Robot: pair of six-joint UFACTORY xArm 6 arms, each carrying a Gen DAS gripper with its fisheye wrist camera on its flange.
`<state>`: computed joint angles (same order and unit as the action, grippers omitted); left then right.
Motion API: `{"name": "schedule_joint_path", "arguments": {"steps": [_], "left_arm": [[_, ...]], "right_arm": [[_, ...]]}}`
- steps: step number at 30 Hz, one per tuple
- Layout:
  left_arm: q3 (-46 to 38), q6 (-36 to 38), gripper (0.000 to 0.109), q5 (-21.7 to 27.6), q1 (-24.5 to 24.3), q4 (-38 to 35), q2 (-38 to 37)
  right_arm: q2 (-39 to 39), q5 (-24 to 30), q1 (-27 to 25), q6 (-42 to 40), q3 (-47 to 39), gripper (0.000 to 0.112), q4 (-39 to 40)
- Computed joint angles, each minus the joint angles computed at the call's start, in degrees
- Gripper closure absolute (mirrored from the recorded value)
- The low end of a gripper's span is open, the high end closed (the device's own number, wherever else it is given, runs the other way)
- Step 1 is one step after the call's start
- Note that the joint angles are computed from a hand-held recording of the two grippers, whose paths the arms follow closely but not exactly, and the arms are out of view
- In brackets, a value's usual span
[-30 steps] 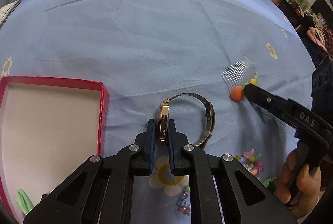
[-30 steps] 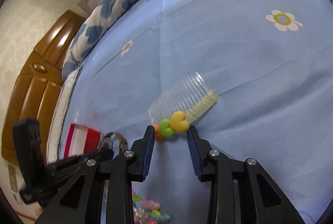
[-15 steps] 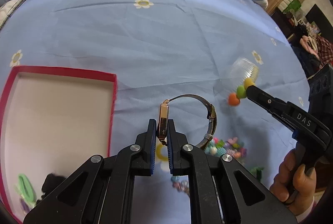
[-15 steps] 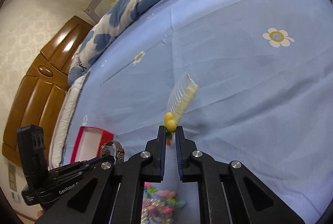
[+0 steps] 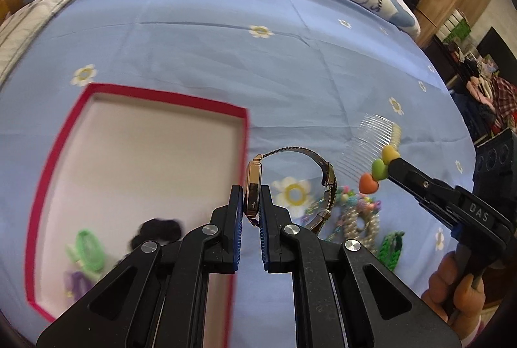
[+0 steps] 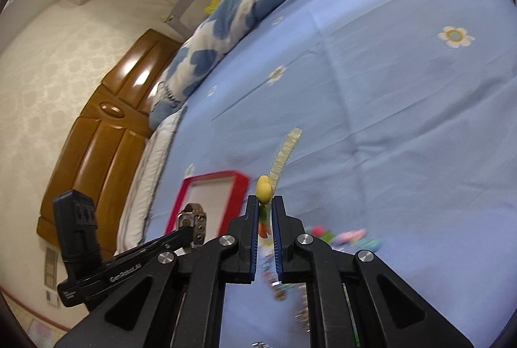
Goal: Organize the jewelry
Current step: 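Carry the watch and comb into the tray and open both tools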
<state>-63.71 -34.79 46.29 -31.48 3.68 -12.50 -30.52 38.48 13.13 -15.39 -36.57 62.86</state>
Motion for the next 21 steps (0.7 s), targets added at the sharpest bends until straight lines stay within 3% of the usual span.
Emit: {"name": "schedule_joint_path", "arguments": {"steps": [13, 21], "left_arm": [[10.2, -2.7, 0.101, 2.5, 7.5, 3.3, -11.3], [13.2, -1.9, 0.101, 3.0, 12.0, 3.2, -13.2]], "right_arm": [[4.4, -2.7, 13.1, -1.5, -4.2, 0.105, 5.5], [10.0, -3.8, 17.4, -2.7, -8.8, 0.105, 7.7]]}}
